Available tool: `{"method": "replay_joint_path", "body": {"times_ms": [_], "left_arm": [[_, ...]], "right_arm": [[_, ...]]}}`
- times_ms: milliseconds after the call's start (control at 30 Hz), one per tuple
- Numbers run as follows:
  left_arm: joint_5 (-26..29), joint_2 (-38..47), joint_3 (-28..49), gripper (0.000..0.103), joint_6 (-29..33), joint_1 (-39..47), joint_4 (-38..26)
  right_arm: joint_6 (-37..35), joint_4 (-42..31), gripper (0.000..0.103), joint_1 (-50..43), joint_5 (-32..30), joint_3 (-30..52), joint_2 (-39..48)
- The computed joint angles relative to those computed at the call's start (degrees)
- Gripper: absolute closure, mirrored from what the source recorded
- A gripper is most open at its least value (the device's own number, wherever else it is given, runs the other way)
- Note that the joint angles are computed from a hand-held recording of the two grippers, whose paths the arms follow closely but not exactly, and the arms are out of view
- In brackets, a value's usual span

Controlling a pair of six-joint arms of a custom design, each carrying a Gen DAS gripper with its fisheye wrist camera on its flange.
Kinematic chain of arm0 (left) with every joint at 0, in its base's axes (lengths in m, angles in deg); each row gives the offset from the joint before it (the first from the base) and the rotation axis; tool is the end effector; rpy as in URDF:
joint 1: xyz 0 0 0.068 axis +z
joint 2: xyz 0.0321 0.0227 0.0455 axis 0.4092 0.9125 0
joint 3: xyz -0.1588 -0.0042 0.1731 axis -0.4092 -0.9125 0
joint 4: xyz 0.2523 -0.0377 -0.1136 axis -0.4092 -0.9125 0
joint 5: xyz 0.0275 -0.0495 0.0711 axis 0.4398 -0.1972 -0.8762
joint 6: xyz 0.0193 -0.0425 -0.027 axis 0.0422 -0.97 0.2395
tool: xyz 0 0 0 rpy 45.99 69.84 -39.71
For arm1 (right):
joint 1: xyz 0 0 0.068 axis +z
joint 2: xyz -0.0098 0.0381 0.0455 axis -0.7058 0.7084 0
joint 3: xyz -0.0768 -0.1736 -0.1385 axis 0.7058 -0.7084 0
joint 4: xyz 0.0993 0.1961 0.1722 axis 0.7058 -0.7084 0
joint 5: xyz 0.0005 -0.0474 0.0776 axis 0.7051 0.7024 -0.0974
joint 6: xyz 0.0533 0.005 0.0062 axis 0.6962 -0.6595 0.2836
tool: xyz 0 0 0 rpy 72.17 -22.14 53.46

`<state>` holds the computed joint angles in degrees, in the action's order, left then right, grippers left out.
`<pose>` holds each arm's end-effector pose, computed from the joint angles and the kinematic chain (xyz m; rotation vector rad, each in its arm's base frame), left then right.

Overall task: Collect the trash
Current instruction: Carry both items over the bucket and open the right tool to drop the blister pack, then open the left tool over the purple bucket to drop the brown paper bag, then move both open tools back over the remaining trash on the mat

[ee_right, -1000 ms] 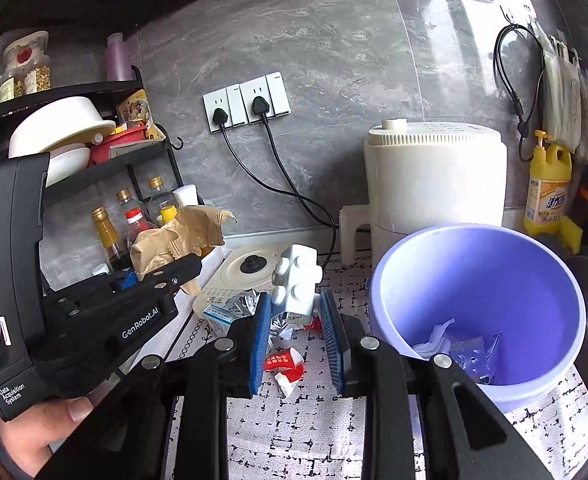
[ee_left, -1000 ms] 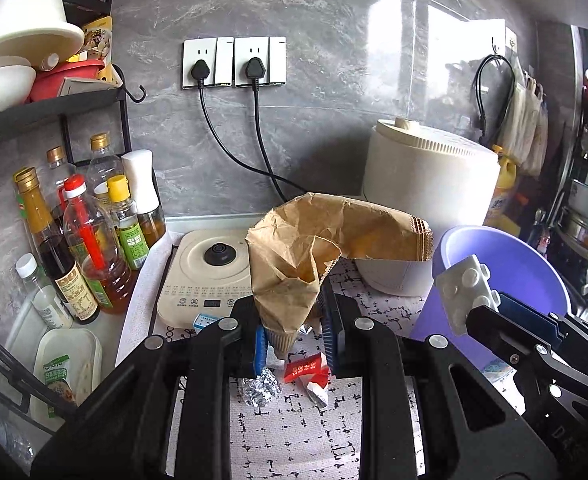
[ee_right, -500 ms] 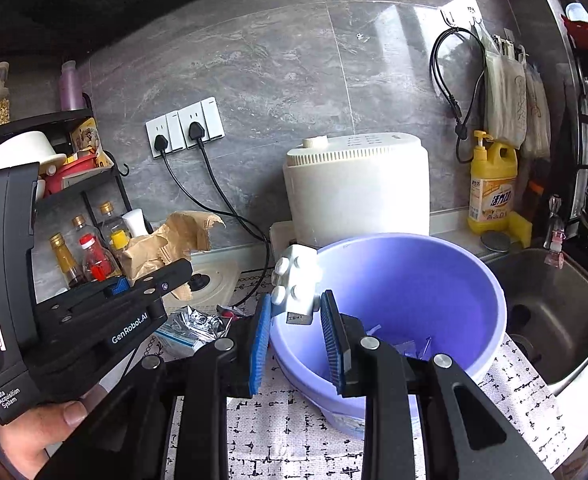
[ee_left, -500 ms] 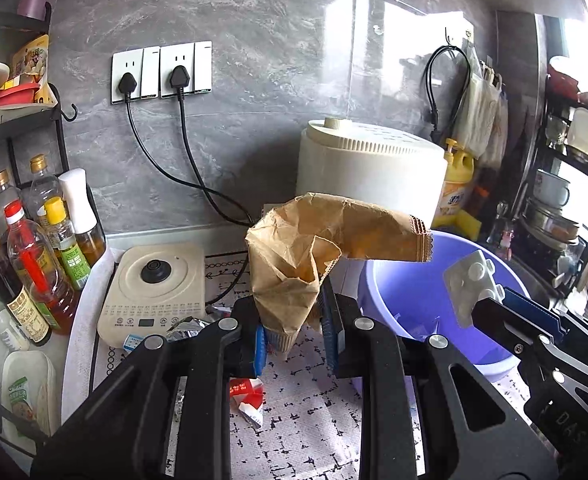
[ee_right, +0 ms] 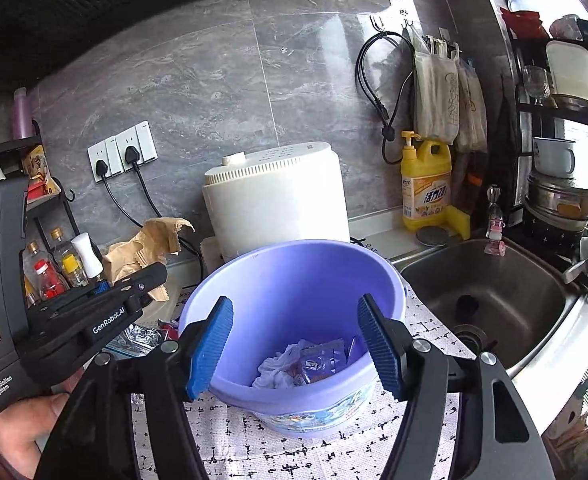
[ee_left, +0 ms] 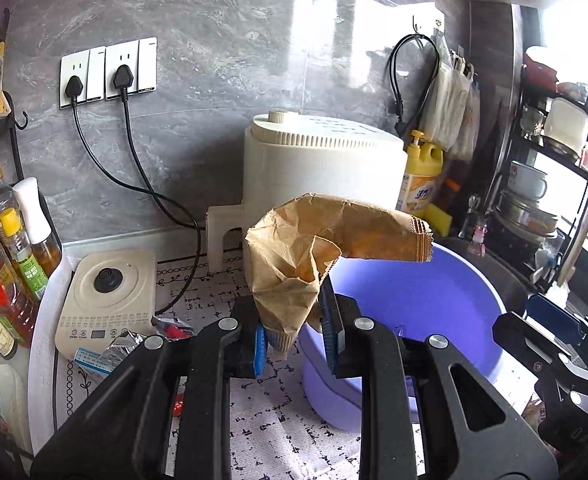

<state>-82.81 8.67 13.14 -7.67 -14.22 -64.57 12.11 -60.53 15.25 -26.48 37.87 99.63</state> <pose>0.2041 -0.1443 0.1565 0.1294 2.0722 -0.1889 0.1425 0.1962 0.1483 0.0862 2.0069 0.2010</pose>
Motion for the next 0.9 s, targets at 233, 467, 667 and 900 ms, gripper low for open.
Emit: {"method": "replay_joint_path", "body": {"times_ms": [233, 467, 667, 900], "left_arm": [[4.6, 7.7, 4.6, 0.078, 1.2, -1.6, 2.4], [2.7, 6.7, 3.5, 0.027, 1.7, -3.0, 2.8], [0.5, -1.6, -0.9, 0.016, 1.5, -0.4, -0.7], [-2.1, -15.8, -7.5, 0.01, 0.4, 3.8, -9.0]], "right_arm": [[4.3, -6.8, 0.04, 1.1, 3.6, -0.9, -3.7], [7.2, -10.2, 0.04, 1.8, 5.1, -1.5, -5.5], [4.6, -5.6, 0.04, 2.4, 3.4, 0.0, -1.6], [0.0, 2.2, 0.035, 4.3, 0.2, 3.7, 6.5]]}}
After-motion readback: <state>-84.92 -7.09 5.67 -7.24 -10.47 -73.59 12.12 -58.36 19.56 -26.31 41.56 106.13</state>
